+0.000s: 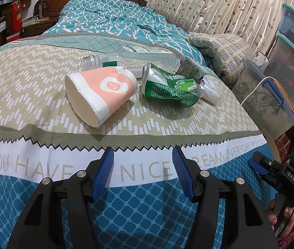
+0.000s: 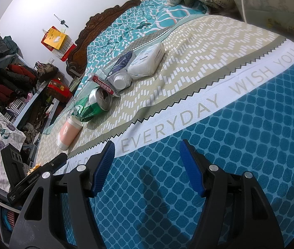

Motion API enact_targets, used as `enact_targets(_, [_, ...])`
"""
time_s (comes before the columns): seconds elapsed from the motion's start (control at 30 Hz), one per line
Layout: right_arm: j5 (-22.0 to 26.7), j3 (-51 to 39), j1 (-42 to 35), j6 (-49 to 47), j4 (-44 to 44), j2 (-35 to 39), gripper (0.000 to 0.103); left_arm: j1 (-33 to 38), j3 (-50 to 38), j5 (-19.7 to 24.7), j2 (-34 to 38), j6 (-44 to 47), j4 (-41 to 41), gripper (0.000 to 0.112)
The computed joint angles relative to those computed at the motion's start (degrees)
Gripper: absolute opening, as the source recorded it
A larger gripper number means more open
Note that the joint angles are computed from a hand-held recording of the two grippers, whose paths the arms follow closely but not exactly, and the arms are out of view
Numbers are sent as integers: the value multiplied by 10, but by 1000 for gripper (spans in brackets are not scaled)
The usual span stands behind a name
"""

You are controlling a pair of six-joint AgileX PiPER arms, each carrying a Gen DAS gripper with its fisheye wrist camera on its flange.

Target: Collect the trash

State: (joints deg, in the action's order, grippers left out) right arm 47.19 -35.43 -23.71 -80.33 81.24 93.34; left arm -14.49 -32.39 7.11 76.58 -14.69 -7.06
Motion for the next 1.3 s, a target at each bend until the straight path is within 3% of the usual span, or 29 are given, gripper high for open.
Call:
enact_targets(0.5, [5, -2, -1, 5, -3, 1, 67, 1, 0, -1, 0, 29, -29, 56])
enact_targets(0.63, [7, -44, 8, 22, -10, 5, 67, -1, -1, 0, 2, 36, -34, 56])
enact_targets(0.8, [-5, -205, 49, 130, -56, 58, 68, -8, 2, -6, -1, 16, -15, 56])
enact_targets(0.93, [-27, -412, 129, 292, -185, 166, 70, 0, 2, -5, -1, 99, -98, 56])
enact_targets(1.03, [27, -584, 172, 434, -286, 264, 70, 6, 2, -2, 1, 163, -164, 56])
enact_targets(1.17, [92, -778, 232, 546, -380, 372, 70, 18, 3, 4, 2, 279, -277, 56])
enact_targets(1.3, [122, -927, 299, 641, -543, 450, 82, 23, 4, 11, 3, 363, -360, 56])
